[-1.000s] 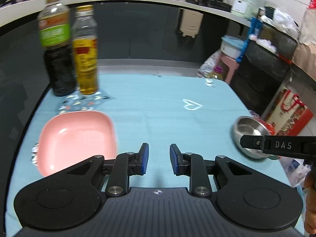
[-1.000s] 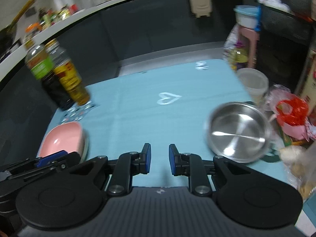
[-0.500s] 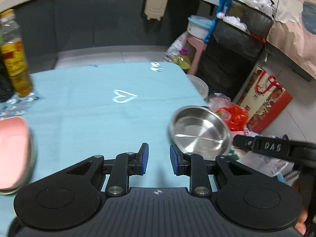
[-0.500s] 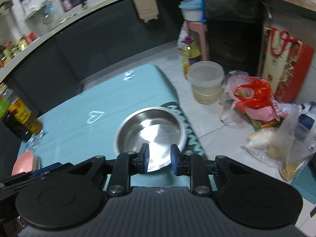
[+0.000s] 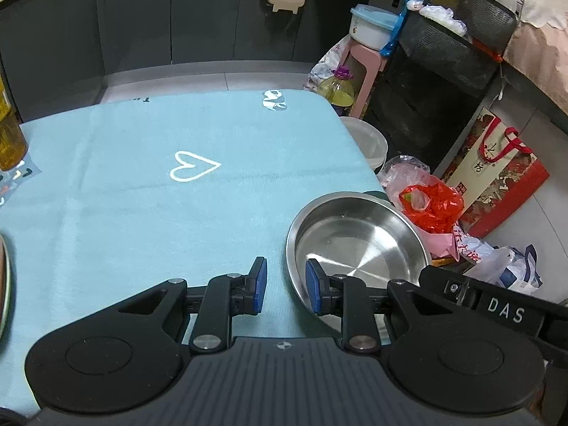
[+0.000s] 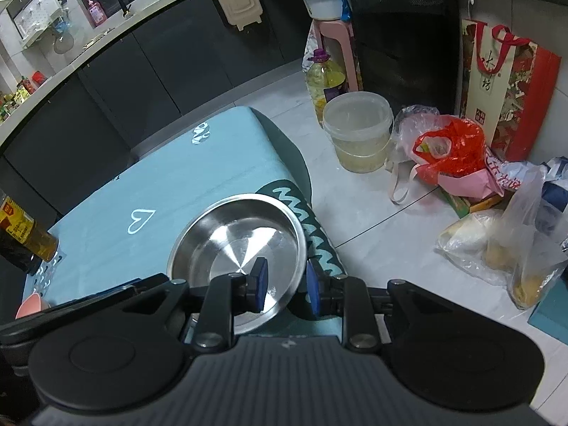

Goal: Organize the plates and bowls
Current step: 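Close both grippers together on the steel bowl rim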

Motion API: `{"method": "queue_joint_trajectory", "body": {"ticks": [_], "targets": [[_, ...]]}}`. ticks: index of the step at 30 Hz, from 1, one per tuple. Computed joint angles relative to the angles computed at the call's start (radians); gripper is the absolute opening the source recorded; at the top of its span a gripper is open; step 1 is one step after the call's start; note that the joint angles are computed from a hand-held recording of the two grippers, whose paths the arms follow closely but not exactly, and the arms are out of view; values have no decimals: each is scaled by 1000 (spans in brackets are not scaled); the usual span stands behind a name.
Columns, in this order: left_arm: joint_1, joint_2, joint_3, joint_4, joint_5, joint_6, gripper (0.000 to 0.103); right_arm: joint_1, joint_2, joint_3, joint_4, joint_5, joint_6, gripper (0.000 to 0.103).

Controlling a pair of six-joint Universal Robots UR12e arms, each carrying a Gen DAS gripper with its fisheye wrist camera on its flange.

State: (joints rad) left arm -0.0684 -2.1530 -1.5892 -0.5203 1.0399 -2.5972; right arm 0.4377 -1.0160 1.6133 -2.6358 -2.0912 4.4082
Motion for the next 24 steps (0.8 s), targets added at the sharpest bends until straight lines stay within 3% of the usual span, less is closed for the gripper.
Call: {"method": "queue_joint_trajectory", "body": {"ticks": [9, 11, 24], "targets": [[-18, -24, 27, -31, 28, 6, 19, -12, 10, -4, 19, 28, 30, 21], [-16, -22, 21, -26, 18, 36, 11, -16, 10, -3, 18, 45, 30, 12], [42, 34, -22, -32, -61, 55, 12, 24, 7, -30, -2, -12, -3, 9]]}}
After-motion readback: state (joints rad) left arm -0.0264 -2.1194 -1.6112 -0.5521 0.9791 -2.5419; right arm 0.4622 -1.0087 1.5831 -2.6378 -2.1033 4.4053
